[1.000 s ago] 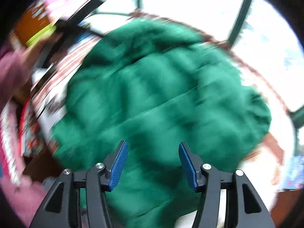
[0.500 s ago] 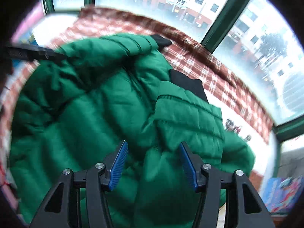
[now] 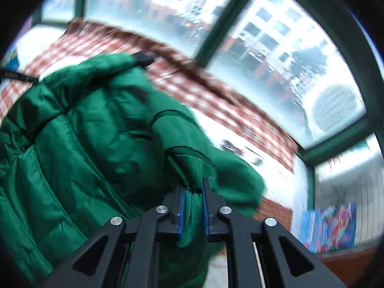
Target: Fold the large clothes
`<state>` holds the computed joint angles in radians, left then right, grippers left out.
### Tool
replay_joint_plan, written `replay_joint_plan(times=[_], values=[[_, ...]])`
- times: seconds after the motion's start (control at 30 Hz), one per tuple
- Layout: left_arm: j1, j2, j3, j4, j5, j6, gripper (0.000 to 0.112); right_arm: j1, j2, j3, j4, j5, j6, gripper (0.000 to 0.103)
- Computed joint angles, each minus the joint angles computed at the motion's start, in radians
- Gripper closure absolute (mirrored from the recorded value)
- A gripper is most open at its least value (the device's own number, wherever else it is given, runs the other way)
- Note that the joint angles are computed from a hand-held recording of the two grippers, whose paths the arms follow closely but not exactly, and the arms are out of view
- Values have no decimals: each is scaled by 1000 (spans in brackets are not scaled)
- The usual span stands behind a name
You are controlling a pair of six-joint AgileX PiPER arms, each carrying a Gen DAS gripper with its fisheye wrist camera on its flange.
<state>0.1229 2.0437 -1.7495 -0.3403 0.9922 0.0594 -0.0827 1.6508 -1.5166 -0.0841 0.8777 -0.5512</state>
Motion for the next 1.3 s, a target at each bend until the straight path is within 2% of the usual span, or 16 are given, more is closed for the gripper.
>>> replay_joint_plan(times=[0.07, 0.13, 0.2, 0.27, 0.33, 0.4, 0.5, 0.63, 0.7, 0.8, 0.87, 0.93, 1.0, 1.1, 1.13, 1.3], values=[[21, -19, 14, -40, 37, 19, 100, -101, -38, 9, 46, -2, -41, 91], [36, -24, 18, -75, 61, 40, 87, -249, -58, -1, 124, 8, -88, 92], [37, -41, 43, -71, 40, 39, 57, -390, -36, -38, 204, 29, -111, 92], [35, -65, 77, -52, -6, 41, 52, -534, 2, -62, 273, 52, -131, 91], [38, -65, 82, -50, -19, 46, 49, -662, 61, -76, 292, 66, -116, 91], [49, -45, 73, -69, -13, 47, 34, -750, 135, -95, 281, 101, -80, 91], [56, -9, 67, -78, -12, 51, 33, -830, 228, -80, 244, 145, -66, 89], [45, 34, 65, -83, -1, 70, 33, -845, 213, -3, 218, 119, -67, 87], [28, 41, 65, -50, -17, 51, 33, -863, 210, -9, 231, 142, -98, 87], [39, 67, 54, -108, -13, 56, 32, -871, 179, -13, 239, 161, -132, 86], [47, 73, 64, -146, -42, 56, 32, -888, 145, -9, 250, 164, -170, 86], [43, 83, 54, -127, -66, 26, 33, -902, 101, 8, 262, 162, -229, 86], [40, 84, 42, -85, -90, 3, 33, -905, 60, 11, 293, 197, -292, 86], [82, 138, -43, -193, -8, 43, 32, -900, 21, 13, 327, 239, -348, 86], [85, 169, -94, -198, 29, 25, 31, -895, 10, 12, 339, 259, -359, 86], [70, 268, -233, -175, 91, -22, 29, -852, -12, 18, 414, 336, -384, 86]])
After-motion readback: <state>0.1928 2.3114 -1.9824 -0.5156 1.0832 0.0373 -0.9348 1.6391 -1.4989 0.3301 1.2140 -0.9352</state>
